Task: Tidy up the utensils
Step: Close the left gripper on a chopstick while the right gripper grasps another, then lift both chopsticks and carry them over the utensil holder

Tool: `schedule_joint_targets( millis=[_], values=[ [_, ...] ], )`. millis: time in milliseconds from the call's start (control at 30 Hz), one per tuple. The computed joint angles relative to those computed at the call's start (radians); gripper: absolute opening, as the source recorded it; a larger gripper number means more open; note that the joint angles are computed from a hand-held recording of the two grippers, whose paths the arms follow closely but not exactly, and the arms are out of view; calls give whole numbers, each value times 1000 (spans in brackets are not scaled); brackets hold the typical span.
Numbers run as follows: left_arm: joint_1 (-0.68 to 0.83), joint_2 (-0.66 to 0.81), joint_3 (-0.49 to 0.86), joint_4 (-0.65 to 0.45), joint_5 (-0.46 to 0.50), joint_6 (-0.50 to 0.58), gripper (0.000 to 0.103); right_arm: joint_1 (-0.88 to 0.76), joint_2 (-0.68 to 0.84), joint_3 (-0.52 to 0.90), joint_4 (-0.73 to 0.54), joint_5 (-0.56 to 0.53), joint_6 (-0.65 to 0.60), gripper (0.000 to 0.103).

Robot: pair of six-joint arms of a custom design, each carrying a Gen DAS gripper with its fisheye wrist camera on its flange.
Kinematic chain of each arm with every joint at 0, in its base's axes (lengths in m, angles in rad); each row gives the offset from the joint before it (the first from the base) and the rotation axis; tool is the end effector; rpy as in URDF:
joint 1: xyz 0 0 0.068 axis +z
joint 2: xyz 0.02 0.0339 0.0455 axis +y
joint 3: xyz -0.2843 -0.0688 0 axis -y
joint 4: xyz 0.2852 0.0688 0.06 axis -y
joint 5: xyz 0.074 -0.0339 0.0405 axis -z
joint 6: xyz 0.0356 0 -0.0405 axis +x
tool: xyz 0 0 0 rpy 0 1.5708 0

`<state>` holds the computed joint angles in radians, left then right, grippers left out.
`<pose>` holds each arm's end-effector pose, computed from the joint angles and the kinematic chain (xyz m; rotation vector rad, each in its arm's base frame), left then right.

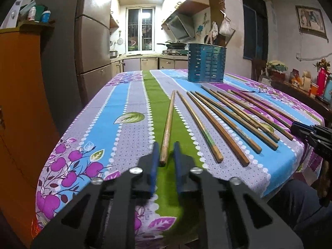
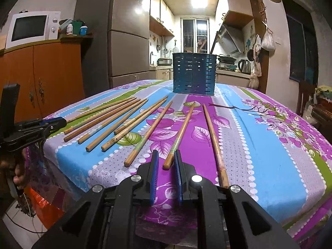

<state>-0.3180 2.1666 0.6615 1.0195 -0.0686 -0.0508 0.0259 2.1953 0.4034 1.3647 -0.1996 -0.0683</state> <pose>0.3380 -0.1087 0.0171 0.2320 2.0458 -0.1581 0.2811 0.0143 0.0076 -0.2217 1.9807 0.1720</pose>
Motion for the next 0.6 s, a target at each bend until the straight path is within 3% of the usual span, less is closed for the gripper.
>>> schedule_joint_targets(
  millis=[67,333,600],
  values=[
    [9,-1,-1,1,8,-3,5,-6,-5,1,-8,-8,5,11],
    [-5,-62,-33,-7,-4,4,5,-34,-55,-26,-14,-36,5,9],
    [-35,-238,-78,-42,-36,38,5,-78,-249,-110,-18,-72,-44,8]
  ],
)
